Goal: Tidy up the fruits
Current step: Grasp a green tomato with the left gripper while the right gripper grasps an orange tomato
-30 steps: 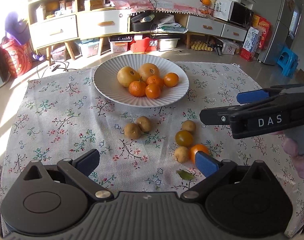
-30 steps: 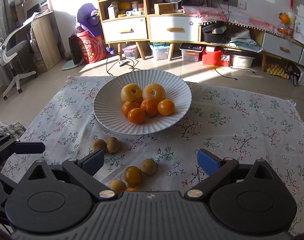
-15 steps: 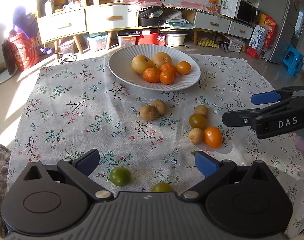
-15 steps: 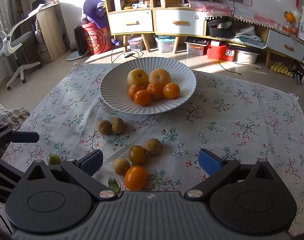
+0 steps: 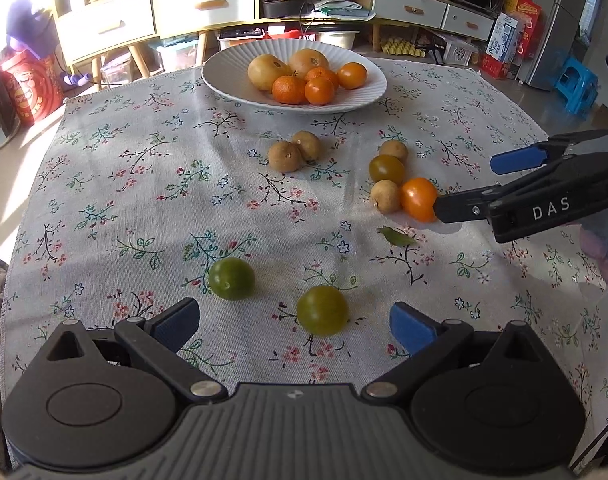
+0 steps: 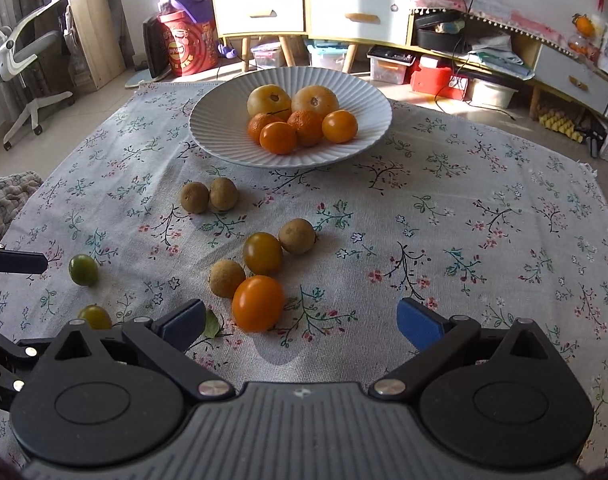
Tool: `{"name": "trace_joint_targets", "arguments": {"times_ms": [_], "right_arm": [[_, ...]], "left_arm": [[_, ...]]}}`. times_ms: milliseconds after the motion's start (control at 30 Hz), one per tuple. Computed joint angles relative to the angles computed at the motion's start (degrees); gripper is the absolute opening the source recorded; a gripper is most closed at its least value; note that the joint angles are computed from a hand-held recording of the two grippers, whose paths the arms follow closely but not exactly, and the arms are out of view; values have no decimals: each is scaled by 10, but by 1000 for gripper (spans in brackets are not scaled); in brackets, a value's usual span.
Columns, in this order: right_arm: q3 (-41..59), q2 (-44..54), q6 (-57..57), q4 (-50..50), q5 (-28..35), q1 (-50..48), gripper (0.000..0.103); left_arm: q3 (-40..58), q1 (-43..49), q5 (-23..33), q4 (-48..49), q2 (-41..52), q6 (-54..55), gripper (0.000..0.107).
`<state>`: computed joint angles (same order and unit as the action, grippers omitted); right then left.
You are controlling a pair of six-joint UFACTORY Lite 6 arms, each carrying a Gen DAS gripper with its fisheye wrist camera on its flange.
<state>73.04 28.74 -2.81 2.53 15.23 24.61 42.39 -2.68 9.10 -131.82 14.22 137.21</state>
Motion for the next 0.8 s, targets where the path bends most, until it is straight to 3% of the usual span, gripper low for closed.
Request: {"name": "trace_joint_targets", "arguments": {"times_ms": [167, 300, 467, 800], "right_arm": [[8, 12, 22, -22, 19, 10, 101], [19, 24, 11, -7, 33, 12, 101], [31, 39, 24, -15, 43, 17, 101], [44, 55, 69, -61, 49, 31, 97]], "left_arm": [[5, -13, -2, 27, 14, -30, 93], [9, -19, -5, 36, 23, -47, 84], [18, -29, -17, -59, 35, 29, 75], [27, -35, -20, -79, 38, 33, 58]]}}
